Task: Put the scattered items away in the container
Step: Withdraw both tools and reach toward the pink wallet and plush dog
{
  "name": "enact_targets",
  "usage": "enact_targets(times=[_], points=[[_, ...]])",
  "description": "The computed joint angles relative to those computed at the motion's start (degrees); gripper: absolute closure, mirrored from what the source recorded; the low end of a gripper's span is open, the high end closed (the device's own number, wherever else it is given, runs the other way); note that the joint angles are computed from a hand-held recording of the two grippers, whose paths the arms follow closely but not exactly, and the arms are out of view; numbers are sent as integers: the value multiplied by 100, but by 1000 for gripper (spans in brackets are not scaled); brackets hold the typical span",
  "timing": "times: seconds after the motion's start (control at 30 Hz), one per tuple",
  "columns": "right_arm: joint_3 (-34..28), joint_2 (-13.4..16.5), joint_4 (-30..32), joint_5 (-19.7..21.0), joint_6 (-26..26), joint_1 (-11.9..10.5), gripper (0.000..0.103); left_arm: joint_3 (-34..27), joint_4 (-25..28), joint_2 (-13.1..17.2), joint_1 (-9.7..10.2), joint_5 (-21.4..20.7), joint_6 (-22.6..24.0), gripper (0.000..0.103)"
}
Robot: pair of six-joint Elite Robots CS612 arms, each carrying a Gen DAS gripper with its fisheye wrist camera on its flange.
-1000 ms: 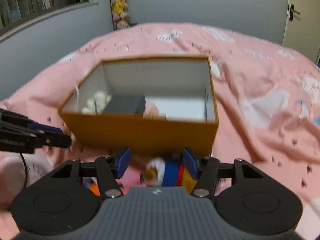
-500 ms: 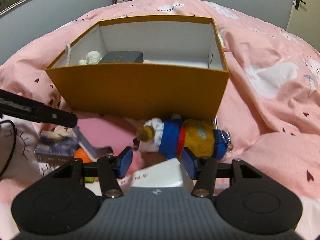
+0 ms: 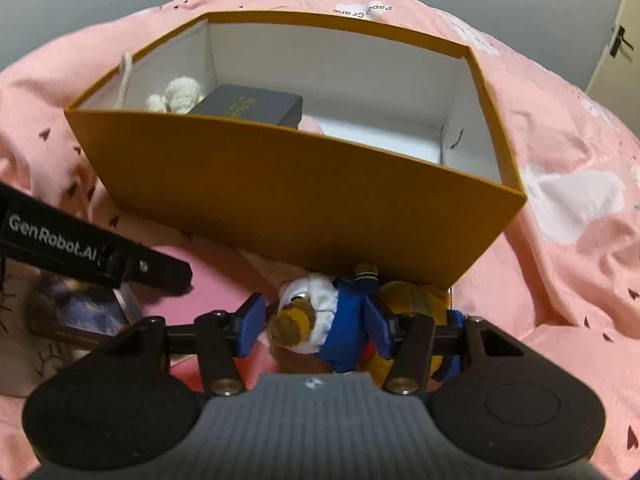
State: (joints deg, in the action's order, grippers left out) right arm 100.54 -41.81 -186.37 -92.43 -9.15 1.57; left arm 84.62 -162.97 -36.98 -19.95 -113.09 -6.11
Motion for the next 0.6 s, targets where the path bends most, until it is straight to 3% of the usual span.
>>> enact_targets(times=[0.03,0.3,0.33,0.6], points=[[-1,7,-16,-94,-51,20,59,-4,9,-3,8,-23,-17,67],[247,-185,-248,-35,-159,-8,80,158,-254,-127,36,-108,59,77],[295,-236,-254,64,-121,-37,93,215,-353,-167,26,-63,103,77],[526,-538,-344,576,409,-222,94,527,-805,-417,-12,213,312,81]])
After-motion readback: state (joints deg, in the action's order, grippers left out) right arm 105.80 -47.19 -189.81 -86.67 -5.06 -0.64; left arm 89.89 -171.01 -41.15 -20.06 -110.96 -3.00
